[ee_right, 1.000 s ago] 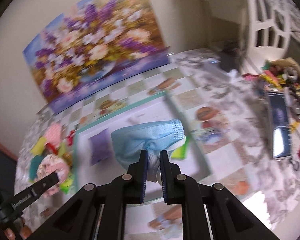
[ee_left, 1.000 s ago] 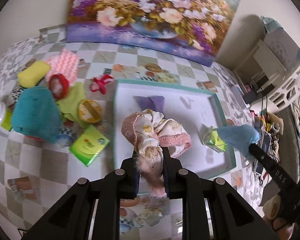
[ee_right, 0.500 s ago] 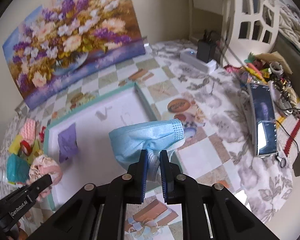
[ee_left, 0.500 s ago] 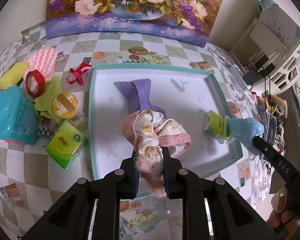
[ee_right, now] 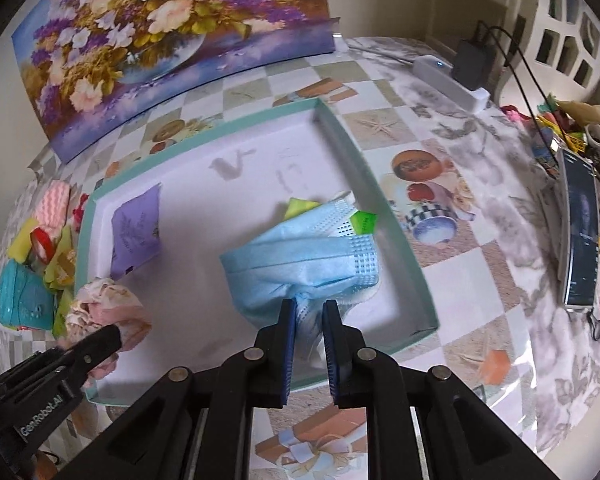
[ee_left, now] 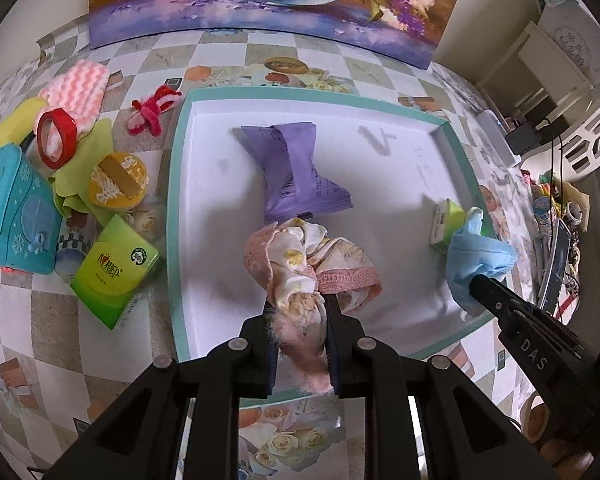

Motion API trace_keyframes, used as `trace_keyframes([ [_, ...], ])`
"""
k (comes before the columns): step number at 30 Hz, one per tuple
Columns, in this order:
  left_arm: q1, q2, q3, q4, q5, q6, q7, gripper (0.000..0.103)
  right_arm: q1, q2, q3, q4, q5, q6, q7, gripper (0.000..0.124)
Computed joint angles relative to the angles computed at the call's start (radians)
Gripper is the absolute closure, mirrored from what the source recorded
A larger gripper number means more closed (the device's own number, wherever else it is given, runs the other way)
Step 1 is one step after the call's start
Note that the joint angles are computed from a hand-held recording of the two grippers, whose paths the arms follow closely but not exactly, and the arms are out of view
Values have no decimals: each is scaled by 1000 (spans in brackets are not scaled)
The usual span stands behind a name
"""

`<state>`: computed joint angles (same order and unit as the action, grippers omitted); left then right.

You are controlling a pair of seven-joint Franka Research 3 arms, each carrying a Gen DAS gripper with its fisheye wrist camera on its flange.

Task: Organize soft objects

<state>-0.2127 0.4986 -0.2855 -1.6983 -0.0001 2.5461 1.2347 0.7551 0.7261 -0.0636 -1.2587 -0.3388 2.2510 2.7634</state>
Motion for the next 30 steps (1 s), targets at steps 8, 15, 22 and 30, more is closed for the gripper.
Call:
trace_keyframes([
  [8, -1, -10, 11, -9, 17, 23, -30, 43, 14, -2, -11, 4, -21, 32, 0, 72],
  [15, 14, -26, 10, -24, 8, 54, -33, 22, 19, -15, -17, -9, -43, 36, 28, 57],
  [22, 1, -48, 47, -50, 61, 92, -97, 10, 18, -9, -14, 2, -46, 16, 27, 37],
  [30, 2, -59, 69, -66, 122, 105, -173, 2, 21, -12, -17, -2, -66, 15, 46, 21],
])
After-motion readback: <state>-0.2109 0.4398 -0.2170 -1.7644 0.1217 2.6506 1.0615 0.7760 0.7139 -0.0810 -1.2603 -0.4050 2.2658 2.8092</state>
